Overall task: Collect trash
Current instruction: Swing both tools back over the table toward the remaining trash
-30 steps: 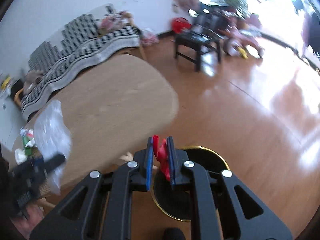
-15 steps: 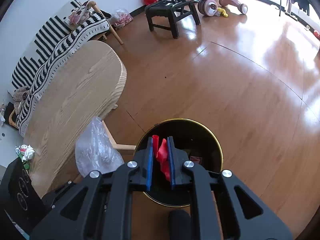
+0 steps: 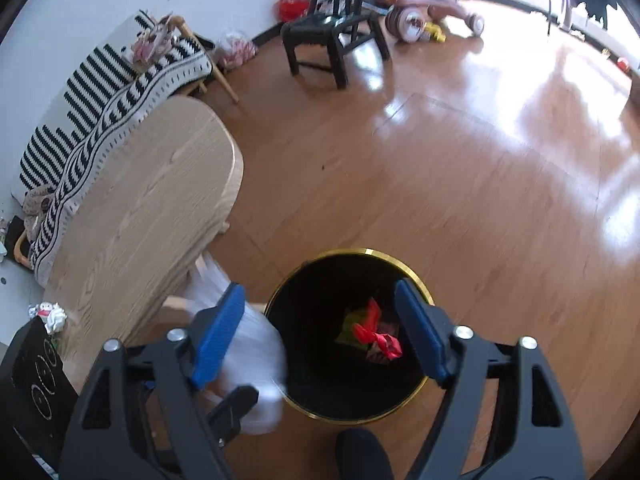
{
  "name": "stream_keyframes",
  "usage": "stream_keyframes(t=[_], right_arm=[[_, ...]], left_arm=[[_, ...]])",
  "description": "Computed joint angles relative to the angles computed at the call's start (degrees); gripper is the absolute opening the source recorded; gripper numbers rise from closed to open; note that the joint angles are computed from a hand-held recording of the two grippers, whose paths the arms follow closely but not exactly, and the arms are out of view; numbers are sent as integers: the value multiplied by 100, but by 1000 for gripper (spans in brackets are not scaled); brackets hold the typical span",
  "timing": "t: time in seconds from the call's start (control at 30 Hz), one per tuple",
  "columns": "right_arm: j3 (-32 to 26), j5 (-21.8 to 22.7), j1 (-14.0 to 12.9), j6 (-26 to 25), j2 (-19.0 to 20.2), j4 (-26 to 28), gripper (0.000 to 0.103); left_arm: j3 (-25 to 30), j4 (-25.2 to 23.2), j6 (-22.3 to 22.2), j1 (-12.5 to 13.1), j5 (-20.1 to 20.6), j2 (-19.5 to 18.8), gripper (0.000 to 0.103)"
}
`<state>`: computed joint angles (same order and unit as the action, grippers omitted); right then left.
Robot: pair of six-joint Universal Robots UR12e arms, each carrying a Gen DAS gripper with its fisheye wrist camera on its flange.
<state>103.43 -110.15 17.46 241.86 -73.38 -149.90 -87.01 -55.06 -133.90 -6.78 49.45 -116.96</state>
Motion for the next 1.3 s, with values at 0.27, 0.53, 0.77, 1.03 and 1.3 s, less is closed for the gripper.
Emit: stream_keyframes(t=[0.27,0.53,0.77,1.03,1.3], right_arm=[[-110,-275,102,-52,17,27,76],[-803,-673,369,-658,372,99,78],[-2076,-553,707,-1459,1160,-81,81],[-4425,97,1144,-2494,2583,326,82],[-7079,704,1486,-3209,4106,1479,83]], left_arm=[[-7,58,-148,69,-77,43,78],[-98,659,-497,449,-173,267,89],[13,1650,-1482,1156,262,319,91],[155,2402,-2289,2052,1181,222,92],[419,2291,-2702,2632,2096,-67,92]])
